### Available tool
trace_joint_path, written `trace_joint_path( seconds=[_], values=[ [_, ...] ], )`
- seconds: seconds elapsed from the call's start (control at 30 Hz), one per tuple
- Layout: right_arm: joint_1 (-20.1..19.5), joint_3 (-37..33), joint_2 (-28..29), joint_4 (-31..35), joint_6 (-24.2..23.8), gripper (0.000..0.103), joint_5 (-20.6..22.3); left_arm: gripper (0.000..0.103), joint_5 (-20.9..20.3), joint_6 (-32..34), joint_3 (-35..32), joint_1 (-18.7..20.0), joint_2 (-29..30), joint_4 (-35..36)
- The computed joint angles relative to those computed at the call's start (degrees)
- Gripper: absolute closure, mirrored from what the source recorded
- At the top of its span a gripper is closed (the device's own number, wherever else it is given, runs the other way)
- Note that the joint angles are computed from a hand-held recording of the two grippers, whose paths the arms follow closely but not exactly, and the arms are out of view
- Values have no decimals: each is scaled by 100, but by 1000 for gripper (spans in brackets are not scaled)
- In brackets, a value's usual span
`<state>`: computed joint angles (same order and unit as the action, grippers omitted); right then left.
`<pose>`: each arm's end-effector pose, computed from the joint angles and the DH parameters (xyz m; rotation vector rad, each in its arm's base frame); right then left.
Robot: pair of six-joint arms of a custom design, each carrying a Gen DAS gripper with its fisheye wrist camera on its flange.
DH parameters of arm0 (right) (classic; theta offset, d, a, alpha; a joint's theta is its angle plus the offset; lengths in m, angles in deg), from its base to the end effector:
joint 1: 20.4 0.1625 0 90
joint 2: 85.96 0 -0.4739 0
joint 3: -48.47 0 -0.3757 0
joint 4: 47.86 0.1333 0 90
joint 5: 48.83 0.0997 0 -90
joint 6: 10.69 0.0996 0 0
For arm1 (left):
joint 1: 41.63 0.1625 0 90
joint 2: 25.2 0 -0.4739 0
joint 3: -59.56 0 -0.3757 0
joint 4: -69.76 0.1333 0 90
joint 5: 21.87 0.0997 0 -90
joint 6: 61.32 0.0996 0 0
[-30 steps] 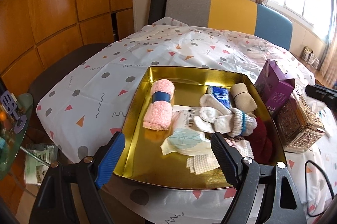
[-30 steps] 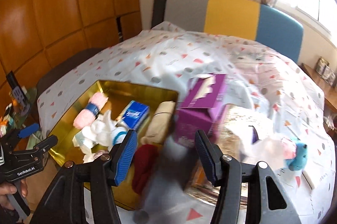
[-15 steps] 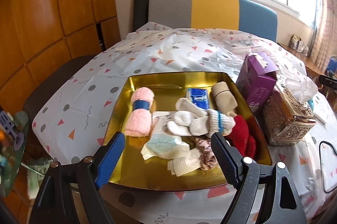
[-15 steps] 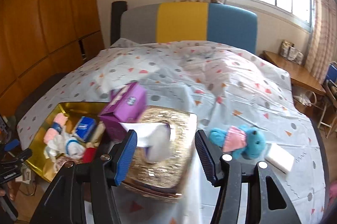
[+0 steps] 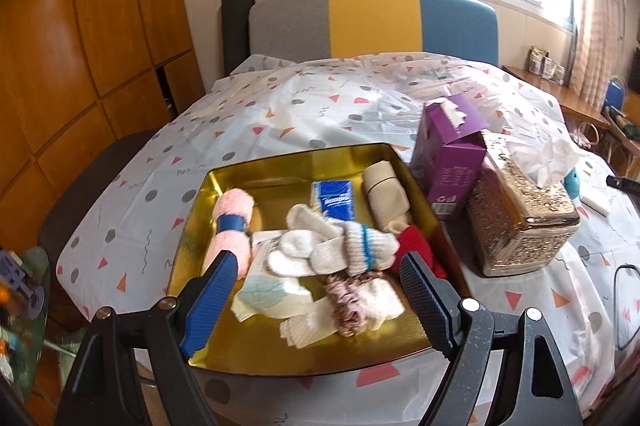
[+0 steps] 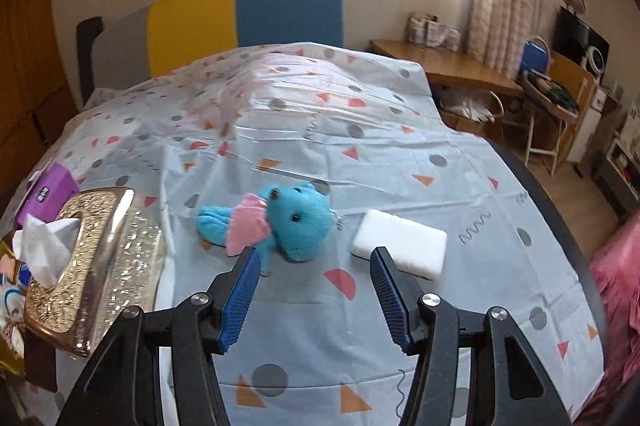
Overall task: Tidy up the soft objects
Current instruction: 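Move both tools back over the blue plush toy and white sponge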
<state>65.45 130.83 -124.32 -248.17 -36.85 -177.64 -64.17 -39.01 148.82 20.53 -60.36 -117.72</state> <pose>0.0162 -0.7561 0.2557 -0.0698 -2.0454 1.0739 -0.1561 -0.7388 0.1508 0.5798 2.1487 -0.9176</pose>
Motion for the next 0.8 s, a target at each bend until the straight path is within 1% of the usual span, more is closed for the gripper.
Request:
trace_joint_path(
  seconds=[0.07, 0.17, 0.23, 0.33, 0.43, 0.53, 0.67, 0.8],
  values=[
    [-136, 107, -70, 18, 354, 45, -20, 19, -22, 80, -31, -40, 28, 19],
    [-255, 159, -194, 486, 950, 45, -54, 19, -69, 179, -74, -110, 76, 41],
    [-277, 174, -231, 544, 1086, 45, -48, 19, -102, 220, -139, -153, 122, 104],
    [-313, 232, -312, 776, 1382, 45, 81, 19, -198, 245, -203, -215, 166, 216],
    [-309, 193, -305, 935, 1502, 45, 35, 19, -311, 347, -264, -282, 217, 268],
    [-334, 200, -348, 1105, 1693, 45, 112, 19, -427, 396, -351, -348, 275, 383],
    [-341, 222, -379, 1093, 1791, 45, 111, 19, -577, 552, -496, -445, 384, 489],
    [-364, 259, -427, 1130, 1935, 45, 164, 19, -774, 566, -710, -512, 499, 779]
  ],
)
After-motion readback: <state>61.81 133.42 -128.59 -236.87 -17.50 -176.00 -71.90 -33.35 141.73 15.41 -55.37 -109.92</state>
